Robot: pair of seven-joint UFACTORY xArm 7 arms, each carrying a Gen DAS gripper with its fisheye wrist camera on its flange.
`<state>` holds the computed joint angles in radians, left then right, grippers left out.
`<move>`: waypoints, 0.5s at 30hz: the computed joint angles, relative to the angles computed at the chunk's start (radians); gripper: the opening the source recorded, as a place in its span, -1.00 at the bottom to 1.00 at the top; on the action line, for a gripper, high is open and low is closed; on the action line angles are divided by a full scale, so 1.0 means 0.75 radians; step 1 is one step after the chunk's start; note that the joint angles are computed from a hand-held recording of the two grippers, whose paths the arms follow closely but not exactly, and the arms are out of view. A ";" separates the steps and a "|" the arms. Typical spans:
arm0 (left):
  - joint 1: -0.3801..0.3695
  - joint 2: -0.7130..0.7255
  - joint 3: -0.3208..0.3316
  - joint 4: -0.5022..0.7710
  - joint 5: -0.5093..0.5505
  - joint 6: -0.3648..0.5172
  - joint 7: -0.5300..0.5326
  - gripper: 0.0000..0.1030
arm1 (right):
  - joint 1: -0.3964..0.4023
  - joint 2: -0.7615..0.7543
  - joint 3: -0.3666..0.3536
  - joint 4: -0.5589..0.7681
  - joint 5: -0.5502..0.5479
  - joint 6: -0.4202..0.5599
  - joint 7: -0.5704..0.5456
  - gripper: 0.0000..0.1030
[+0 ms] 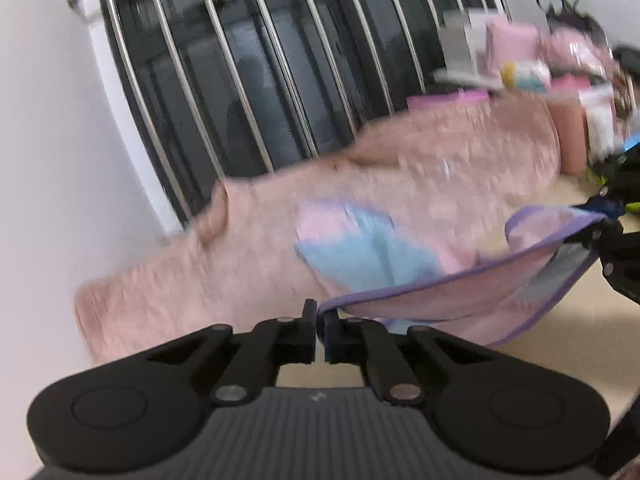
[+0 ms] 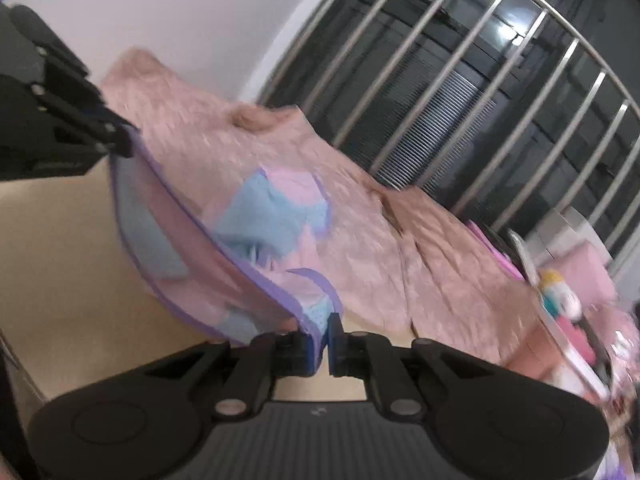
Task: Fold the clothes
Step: 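Raise the garment high with both tools, holding its purple-trimmed edges apart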
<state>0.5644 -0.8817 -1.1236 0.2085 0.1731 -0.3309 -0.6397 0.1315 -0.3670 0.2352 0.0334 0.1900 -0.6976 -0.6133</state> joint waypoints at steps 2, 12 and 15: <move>-0.044 0.029 0.192 0.062 0.054 0.023 0.118 -0.94 | 0.050 -0.139 -0.208 0.087 -0.240 0.194 0.031 -0.88; -0.362 0.190 0.758 0.548 0.185 0.402 0.622 -0.93 | 0.661 -0.445 -0.826 0.804 -0.562 1.193 -0.114 -0.88; -0.473 0.249 0.861 0.671 0.229 0.554 0.743 -0.93 | 0.614 -0.420 -0.751 0.957 -0.564 1.360 -0.188 -0.88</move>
<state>0.2096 -0.6951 -0.4778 0.7117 0.3448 0.0847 -0.0823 0.5917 -0.6822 -0.3281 0.7508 -0.2327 0.3223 -0.7544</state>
